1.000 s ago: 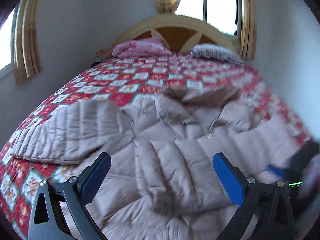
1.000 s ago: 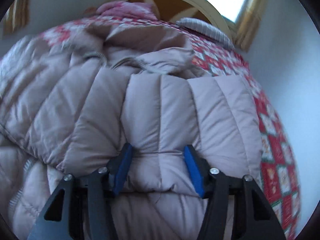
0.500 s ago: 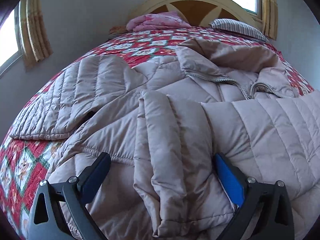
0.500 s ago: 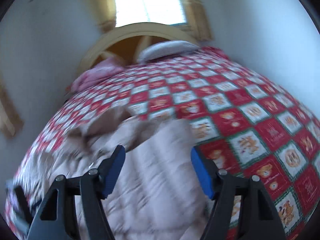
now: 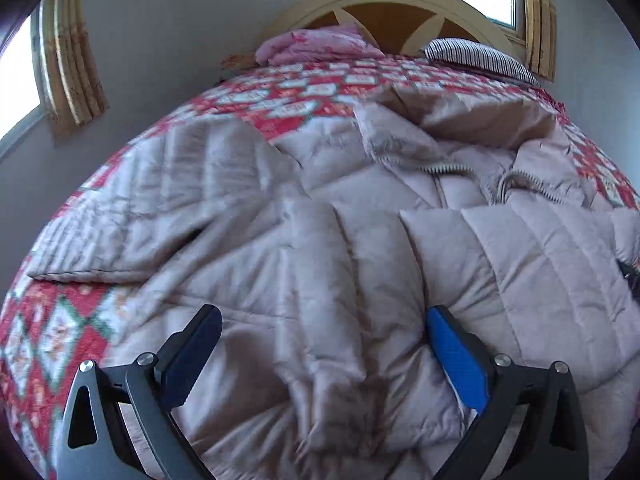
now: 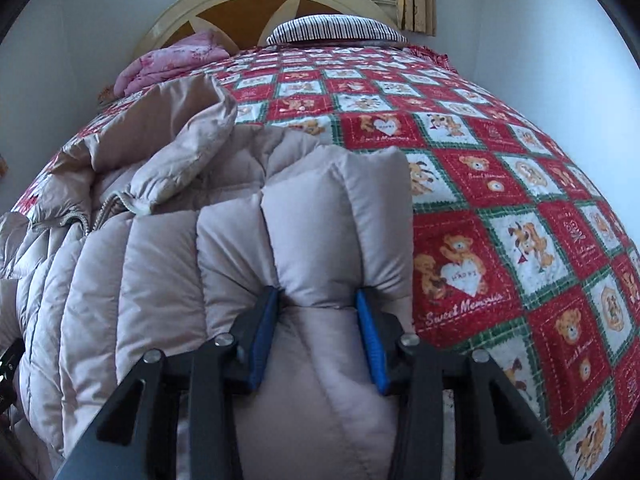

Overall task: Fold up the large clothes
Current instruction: 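Lay the sleeve flat on the jacket body and open the right tool, then move the left tool to the cuff of the other sleeve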

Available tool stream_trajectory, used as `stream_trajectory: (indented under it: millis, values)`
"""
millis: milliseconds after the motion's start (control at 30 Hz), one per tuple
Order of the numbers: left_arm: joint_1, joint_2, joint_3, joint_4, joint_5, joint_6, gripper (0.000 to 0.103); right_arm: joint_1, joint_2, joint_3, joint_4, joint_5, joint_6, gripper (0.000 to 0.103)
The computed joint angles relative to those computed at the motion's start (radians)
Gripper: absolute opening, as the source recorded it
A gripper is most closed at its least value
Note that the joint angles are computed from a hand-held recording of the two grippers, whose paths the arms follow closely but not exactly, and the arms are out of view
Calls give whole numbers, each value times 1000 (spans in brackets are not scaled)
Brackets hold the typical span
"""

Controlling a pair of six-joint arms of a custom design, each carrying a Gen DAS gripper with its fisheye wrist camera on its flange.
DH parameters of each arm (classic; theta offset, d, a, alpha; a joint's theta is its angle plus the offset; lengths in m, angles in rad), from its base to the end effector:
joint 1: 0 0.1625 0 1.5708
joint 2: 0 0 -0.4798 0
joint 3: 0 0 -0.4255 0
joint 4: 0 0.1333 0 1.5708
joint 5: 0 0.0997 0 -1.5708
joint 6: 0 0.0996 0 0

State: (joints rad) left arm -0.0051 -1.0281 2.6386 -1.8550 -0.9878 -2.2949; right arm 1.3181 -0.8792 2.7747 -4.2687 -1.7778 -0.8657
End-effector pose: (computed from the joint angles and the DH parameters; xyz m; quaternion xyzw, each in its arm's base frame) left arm -0.1753 -0.1872 0.0313 -0.0999 0.7688 -0.4218 0.4701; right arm 0.0318 -0.3280 0.1327 0.2378 -0.8852 0.2788 0.2867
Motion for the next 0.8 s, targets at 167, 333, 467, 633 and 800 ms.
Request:
stream_trajectory:
  millis: [167, 333, 467, 633, 800]
  values:
    - [-72, -53, -88, 233, 85, -61, 102, 16, 47, 15, -74, -13, 6, 44]
    - [81, 58, -136, 115, 180, 152, 102, 28, 75, 17, -119, -31, -4, 45]
    - [179, 132, -89, -63, 154, 213, 102, 28, 76, 14, -119, -32, -6, 45]
    - [162, 116, -23, -168, 162, 165, 102, 41, 84, 8, -129, -49, -14, 46]
    - [140, 132, -16, -177, 154, 141, 102, 150, -41, 36, 13, -124, 109, 57]
